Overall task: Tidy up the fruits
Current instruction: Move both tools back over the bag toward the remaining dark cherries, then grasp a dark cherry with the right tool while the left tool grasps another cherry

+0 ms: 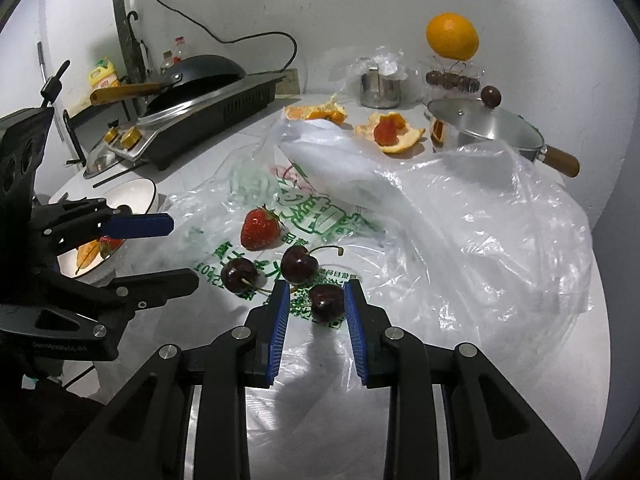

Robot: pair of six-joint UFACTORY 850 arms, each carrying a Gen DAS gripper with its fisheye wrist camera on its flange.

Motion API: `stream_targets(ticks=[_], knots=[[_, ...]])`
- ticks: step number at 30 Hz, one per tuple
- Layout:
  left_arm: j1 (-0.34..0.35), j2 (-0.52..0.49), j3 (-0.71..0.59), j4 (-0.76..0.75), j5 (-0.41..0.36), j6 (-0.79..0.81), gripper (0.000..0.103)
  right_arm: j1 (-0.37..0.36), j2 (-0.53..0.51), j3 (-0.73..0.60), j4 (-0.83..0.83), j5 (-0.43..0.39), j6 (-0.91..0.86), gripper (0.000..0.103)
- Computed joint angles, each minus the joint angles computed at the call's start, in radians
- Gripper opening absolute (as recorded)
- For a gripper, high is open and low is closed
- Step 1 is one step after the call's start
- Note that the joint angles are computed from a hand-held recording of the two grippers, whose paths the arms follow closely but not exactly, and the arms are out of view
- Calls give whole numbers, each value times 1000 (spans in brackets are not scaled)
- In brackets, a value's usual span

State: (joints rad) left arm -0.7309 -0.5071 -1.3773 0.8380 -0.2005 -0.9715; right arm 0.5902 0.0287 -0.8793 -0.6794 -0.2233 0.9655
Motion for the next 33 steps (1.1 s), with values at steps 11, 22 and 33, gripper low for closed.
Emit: stream_targets(ticks=[11, 22, 33], knots=[[6, -74, -85, -202, -24, 223, 62, -50, -43, -12, 375, 47, -399, 30], [8, -117, -129, -306, -27, 386, 61, -68, -81, -35, 617, 32, -646, 30], [3, -119, -117, -327, -11, 449, 31, -59, -87, -41, 598, 16, -633, 29]])
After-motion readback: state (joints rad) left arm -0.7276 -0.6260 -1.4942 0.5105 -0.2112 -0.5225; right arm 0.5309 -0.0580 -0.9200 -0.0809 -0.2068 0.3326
